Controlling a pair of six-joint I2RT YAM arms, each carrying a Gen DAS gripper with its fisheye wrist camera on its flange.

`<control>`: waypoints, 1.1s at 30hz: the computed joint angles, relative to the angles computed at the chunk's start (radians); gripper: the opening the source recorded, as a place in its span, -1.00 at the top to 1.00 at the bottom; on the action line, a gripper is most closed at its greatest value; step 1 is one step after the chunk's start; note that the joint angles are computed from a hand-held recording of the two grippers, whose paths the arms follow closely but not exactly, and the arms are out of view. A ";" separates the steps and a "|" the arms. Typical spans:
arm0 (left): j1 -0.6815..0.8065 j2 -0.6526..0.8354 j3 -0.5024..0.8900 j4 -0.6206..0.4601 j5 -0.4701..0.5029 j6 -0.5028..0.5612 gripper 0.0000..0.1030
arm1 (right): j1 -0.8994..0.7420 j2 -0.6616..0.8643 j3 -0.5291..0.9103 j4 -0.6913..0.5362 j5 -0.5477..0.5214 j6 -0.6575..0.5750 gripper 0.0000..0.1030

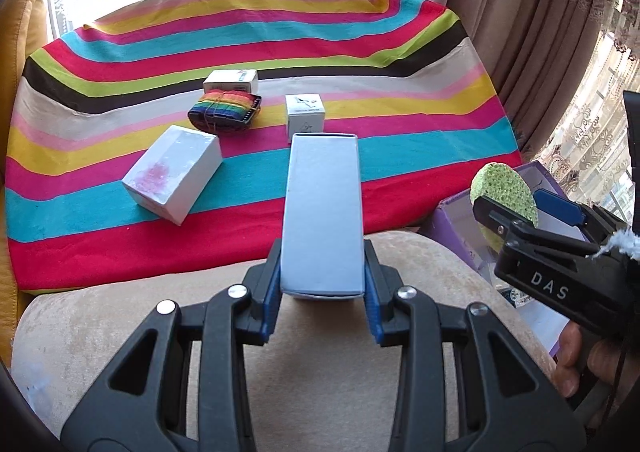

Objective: Organize objects
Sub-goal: 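Carry both items over the purple box and open both grippers to drop them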

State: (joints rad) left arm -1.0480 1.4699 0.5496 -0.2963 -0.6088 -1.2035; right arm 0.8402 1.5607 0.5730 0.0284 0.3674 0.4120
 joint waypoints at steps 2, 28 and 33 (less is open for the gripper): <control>-0.003 0.033 0.031 0.014 0.007 0.022 0.24 | -0.030 -0.021 -0.027 0.005 -0.008 -0.005 -0.57; 0.015 0.358 0.358 0.221 0.234 0.298 0.24 | -0.459 -0.138 -0.195 0.010 -0.107 -0.162 -0.58; 0.030 0.392 0.395 0.247 0.304 0.341 0.21 | -0.517 -0.138 -0.197 0.012 -0.115 -0.177 -0.59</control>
State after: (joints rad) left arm -1.0177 1.8624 0.9450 -0.0492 -0.3050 -0.8629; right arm 0.3229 1.4224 0.3757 0.0405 0.2524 0.2347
